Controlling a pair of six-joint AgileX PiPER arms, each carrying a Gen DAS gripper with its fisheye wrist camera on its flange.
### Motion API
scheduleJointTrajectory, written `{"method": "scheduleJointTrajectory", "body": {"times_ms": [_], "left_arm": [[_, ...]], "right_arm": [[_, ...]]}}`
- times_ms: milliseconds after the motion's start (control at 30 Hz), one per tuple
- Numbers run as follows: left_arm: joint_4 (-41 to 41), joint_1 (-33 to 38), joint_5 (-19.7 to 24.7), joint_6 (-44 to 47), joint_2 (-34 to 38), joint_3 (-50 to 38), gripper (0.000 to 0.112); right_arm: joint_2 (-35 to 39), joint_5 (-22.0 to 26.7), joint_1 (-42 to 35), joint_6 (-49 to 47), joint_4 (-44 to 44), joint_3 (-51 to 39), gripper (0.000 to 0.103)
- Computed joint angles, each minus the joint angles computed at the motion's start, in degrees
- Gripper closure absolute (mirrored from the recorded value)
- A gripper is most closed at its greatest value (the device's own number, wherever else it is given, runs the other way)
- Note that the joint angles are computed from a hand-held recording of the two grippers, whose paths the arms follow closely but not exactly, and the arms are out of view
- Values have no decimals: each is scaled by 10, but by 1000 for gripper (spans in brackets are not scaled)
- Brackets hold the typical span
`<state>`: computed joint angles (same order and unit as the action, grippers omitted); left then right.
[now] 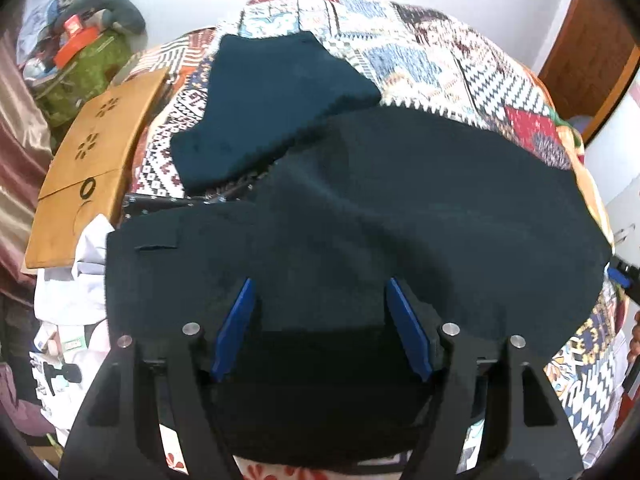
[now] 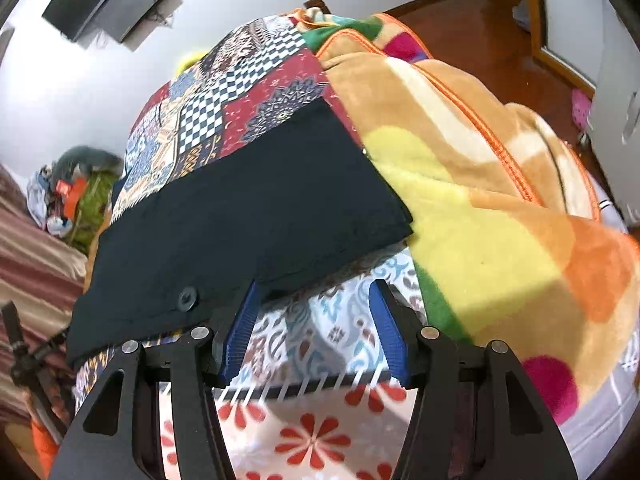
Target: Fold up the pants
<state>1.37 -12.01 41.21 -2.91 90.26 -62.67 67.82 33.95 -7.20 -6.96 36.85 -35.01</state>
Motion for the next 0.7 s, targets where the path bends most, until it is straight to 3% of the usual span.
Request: {"method": "scheduleJointTrajectory", "body": {"times_ms": [167,200,233,300,367,533,700], "left_arm": [[4,5,-20,-22,-3,15,34],[-9,11,-21,-16,-3,18,33],[-26,19,-21,-7,-2,18,33],[-37,24,-18,-3,-1,18,31],[-34,23,-17,-8,-4,20,31],[1,17,-25,-28,-25,47,30],[-67,61,-14,55,-63,89,30]], "right_arm": [[38,-48,1,-38,53,-8,53],[42,-53,3,-30,47,-11,58],[47,-64,10,-18,36,-16,74],[50,-82,22,19,-9,-21,96],[50,-88,19,11,-11,-26,98],[10,-105,36,99,-160,-32,99],[29,-111,28,93,-180,-26,99]]}}
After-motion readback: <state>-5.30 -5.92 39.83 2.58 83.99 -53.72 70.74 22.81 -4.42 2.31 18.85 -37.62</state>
